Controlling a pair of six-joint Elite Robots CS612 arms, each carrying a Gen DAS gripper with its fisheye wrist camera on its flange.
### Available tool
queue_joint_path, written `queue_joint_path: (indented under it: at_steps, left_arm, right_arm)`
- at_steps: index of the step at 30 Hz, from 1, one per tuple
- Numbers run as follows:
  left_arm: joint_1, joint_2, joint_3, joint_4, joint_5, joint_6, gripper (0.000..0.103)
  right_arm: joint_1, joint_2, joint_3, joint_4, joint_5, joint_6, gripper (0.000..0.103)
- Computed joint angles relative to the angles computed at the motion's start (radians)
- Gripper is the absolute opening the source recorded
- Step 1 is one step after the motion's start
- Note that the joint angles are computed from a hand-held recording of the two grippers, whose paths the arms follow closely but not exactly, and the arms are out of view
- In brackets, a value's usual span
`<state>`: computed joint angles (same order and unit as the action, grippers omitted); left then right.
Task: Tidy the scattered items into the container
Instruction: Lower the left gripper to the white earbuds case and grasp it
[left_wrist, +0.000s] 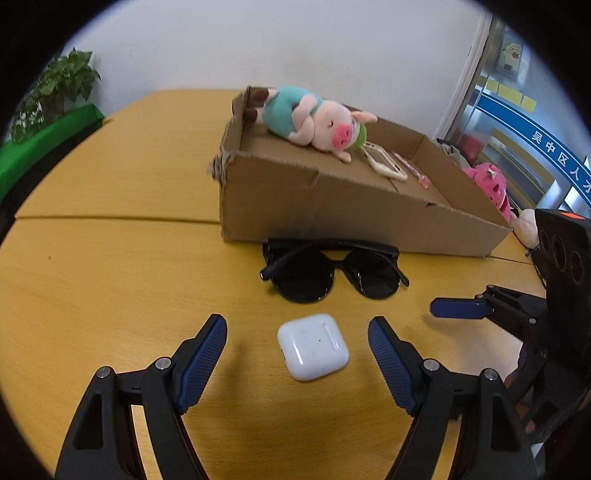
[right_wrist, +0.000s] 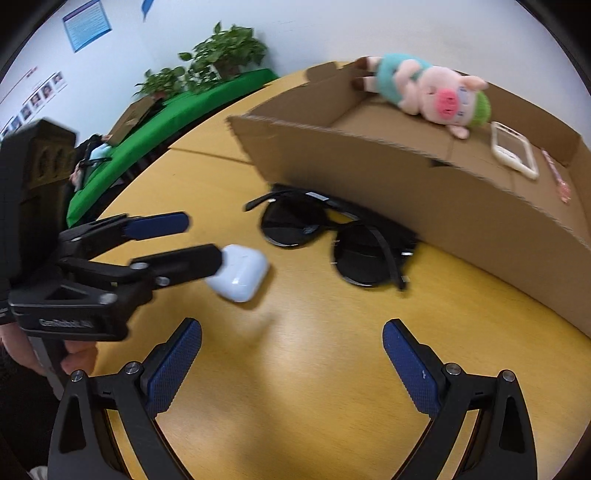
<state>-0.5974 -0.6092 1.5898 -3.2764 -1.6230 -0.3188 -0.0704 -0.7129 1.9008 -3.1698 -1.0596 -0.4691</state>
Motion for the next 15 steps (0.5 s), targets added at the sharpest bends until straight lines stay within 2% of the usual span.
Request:
queue_joint_path:
  at_steps: [4, 6, 8, 10, 12, 15]
  left_arm:
    - [0.009, 0.011, -0.027, 0.075, -0.042, -0.003, 0.077]
    - [0.016, 0.017, -0.036, 0.094, -0.094, -0.002, 0.076]
    - [0.018, 0.018, -0.040, 0.103, -0.114, 0.009, 0.074]
    - [0.022, 0.020, -0.048, 0.117, -0.143, 0.012, 0.066]
    - [0.023, 0.021, -0.058, 0.140, -0.150, 0.013, 0.047]
    - [0.020, 0.020, -0.067, 0.168, -0.144, 0.025, 0.044]
  right_arm:
    - [0.015, 0.021, -0.007, -0.002, 0.030, -0.008, 0.100]
    - [0.021, 0.032, -0.010, -0.021, 0.037, -0.001, 0.100]
    - [0.022, 0.042, -0.012, -0.046, 0.048, 0.017, 0.100]
    - [0.022, 0.051, -0.015, -0.073, 0.065, 0.040, 0.099]
    - [0.022, 0.059, -0.019, -0.099, 0.078, 0.063, 0.099]
    - [0.026, 0.071, -0.025, -0.137, 0.092, 0.077, 0.096]
